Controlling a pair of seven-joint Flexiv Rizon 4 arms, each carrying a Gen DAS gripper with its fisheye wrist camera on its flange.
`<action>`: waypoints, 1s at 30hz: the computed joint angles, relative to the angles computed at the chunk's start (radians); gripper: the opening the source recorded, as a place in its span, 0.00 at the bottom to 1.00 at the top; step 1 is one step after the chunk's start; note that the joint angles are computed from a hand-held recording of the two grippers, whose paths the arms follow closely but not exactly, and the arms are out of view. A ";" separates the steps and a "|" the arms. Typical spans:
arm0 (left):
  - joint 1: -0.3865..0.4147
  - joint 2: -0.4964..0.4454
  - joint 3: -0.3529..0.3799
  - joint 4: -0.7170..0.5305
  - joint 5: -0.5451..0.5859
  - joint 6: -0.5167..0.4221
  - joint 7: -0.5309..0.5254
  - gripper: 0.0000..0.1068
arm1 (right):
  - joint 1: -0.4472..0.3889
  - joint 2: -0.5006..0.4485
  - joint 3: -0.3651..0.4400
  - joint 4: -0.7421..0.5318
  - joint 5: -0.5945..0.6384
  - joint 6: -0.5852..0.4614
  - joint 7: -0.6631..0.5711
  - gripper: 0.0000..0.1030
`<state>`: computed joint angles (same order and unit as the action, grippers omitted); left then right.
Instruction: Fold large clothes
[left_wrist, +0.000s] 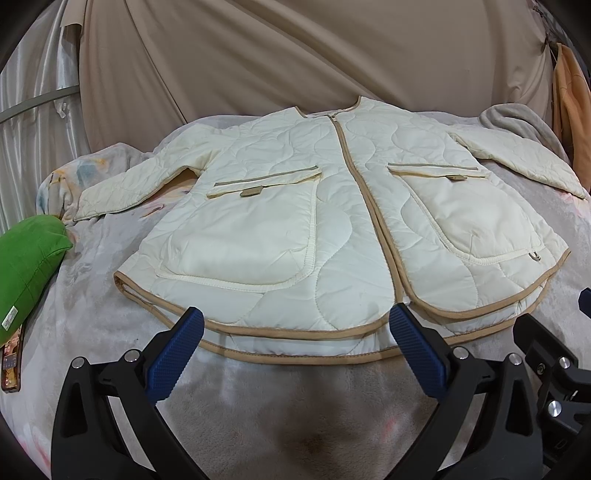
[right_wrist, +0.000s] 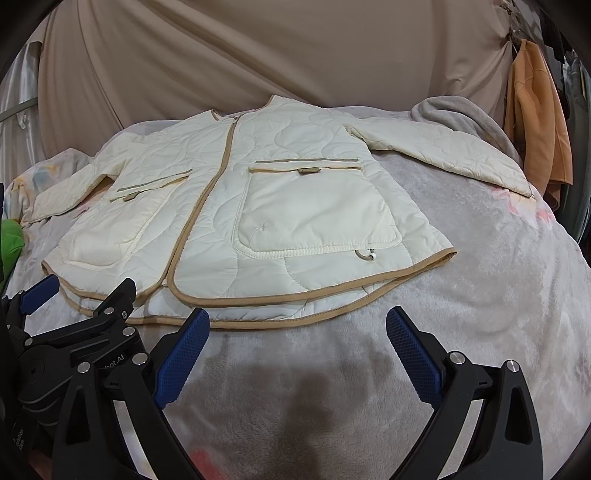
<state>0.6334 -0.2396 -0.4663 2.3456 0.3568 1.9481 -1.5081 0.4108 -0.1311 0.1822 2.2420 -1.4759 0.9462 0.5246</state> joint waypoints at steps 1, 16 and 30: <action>0.003 0.000 -0.003 0.000 0.001 0.000 -0.001 0.92 | 0.000 0.000 0.000 0.000 -0.001 0.001 0.000 0.94; 0.006 0.001 -0.005 0.002 0.000 -0.001 0.001 0.92 | -0.001 0.000 0.000 0.001 0.001 0.002 0.000 0.94; 0.010 0.001 -0.010 0.002 -0.002 -0.001 0.003 0.92 | -0.001 0.000 0.001 0.002 0.006 0.001 -0.011 0.94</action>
